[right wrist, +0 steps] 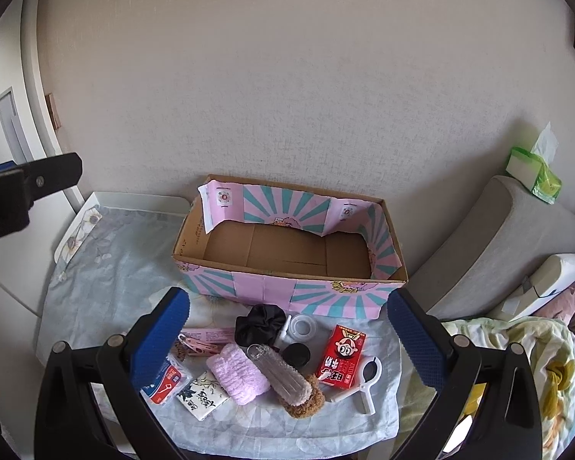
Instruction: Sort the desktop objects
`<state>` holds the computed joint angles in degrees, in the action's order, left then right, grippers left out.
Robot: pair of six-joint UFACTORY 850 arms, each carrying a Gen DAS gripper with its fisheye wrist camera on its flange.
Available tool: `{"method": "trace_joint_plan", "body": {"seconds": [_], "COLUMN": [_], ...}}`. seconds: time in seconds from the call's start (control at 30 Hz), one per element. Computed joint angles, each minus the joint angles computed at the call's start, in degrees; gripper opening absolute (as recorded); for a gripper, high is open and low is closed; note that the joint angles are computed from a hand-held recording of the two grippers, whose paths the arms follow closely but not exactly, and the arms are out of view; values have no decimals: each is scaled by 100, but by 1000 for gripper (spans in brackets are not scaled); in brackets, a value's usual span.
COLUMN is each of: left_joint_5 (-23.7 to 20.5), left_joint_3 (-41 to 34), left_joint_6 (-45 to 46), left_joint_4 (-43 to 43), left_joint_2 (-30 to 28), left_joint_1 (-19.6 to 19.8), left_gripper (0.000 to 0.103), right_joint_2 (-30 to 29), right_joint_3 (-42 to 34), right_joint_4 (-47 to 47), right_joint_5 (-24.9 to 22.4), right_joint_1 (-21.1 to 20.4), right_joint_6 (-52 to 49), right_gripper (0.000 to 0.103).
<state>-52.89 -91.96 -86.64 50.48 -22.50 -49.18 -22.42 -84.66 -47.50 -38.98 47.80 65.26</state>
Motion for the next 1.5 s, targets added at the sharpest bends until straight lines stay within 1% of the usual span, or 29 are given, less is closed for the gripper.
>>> {"method": "trace_joint_plan", "body": {"seconds": [0.3,0.43,0.5,0.57,0.63,0.73,0.83,0.9,1.0,1.07,1.37,1.43,1.5], "left_joint_5": [74,170,366,360,446,647,691,877,1155,1265,1785,1853,1906], "left_joint_3": [85,189,352,491,672,985,1268,1493,1730,1855,2273,2312,2348], "left_joint_6": [43,54,214,190,167,168,152,265,545,709,1041,1090,1106], "left_joint_4": [-43,-61,-52,40,68,-82,-205,-418,-840,-1074,-1794,-1926,-1977], "left_joint_2": [66,126,243,355,499,716,822,873,830,745,411,352,299], "left_joint_1": [9,25,71,111,185,353,436,487,524,502,394,395,403], "left_gripper": [103,103,103,103,103,103,103,103,103,103,103,103,103], "right_joint_2": [88,135,167,223,301,421,458,472,503,500,571,537,496], "right_joint_3": [94,157,199,265,355,526,663,779,1003,1124,1737,1849,1952], "right_joint_4": [99,124,149,134,110,144,257,357,497,674,1357,1383,1340], "right_joint_5": [206,292,328,327,342,459,489,527,646,698,1043,1129,1247], "right_joint_1": [-13,-26,-50,-82,-128,-226,-293,-324,-370,-419,-629,-636,-625], "right_joint_6": [24,16,-16,-5,14,-87,-263,-370,-488,-611,-1059,-1116,-1145], "right_gripper": [103,103,103,103,103,103,103,103,103,103,103,103,100]}}
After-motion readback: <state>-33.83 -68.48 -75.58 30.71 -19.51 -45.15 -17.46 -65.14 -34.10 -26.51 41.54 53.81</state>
